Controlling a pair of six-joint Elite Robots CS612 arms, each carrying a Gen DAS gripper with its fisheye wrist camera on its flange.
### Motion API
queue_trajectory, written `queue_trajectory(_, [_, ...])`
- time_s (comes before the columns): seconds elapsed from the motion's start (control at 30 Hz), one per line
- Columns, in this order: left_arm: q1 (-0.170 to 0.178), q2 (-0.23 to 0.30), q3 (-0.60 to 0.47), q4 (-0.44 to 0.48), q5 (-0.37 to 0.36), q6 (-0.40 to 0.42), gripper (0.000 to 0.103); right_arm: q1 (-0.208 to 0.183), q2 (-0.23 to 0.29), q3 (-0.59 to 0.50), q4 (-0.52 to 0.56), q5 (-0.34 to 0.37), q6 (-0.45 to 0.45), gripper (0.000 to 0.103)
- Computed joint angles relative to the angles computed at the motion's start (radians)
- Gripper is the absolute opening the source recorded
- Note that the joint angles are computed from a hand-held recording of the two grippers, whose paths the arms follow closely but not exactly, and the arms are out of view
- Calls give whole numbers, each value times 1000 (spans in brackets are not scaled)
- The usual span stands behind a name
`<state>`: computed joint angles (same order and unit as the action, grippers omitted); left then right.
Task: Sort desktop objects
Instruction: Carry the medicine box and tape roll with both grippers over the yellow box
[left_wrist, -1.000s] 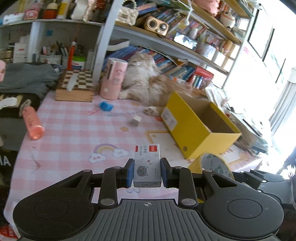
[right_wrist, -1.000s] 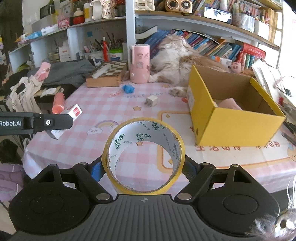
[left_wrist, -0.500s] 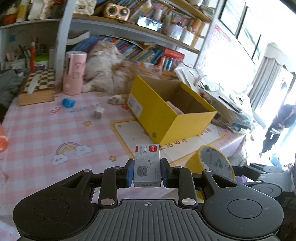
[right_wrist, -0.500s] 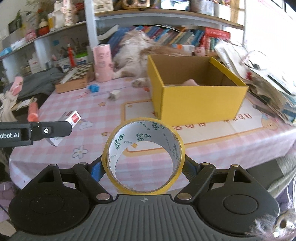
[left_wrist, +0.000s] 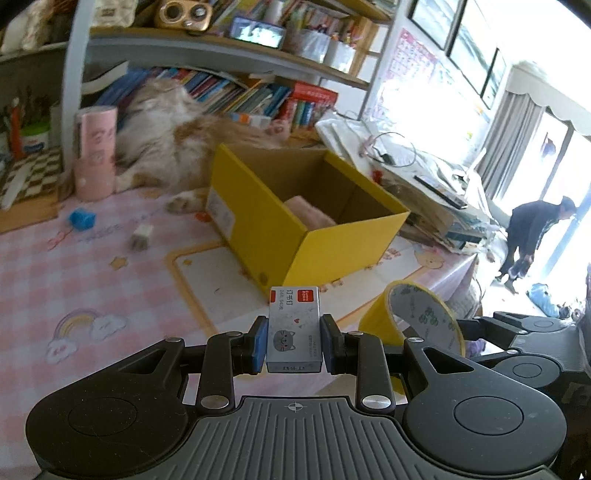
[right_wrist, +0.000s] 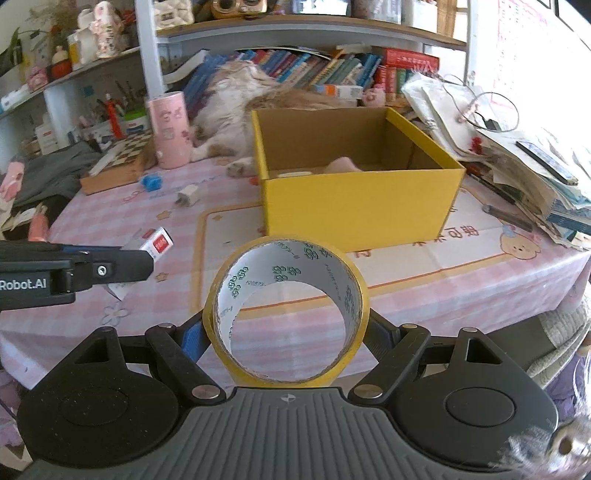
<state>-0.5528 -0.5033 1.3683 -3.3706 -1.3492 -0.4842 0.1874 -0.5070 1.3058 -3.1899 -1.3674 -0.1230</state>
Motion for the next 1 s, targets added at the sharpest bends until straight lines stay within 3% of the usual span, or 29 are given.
queue_trajectory(0.53, [-12,99,-230,87,-9,53,28,-59,41,-102,75,17,-23,81])
queue_trajectory(1.0, [-17,199,-467,126,148,78,28,-102,130,-297,68,122,-54,81])
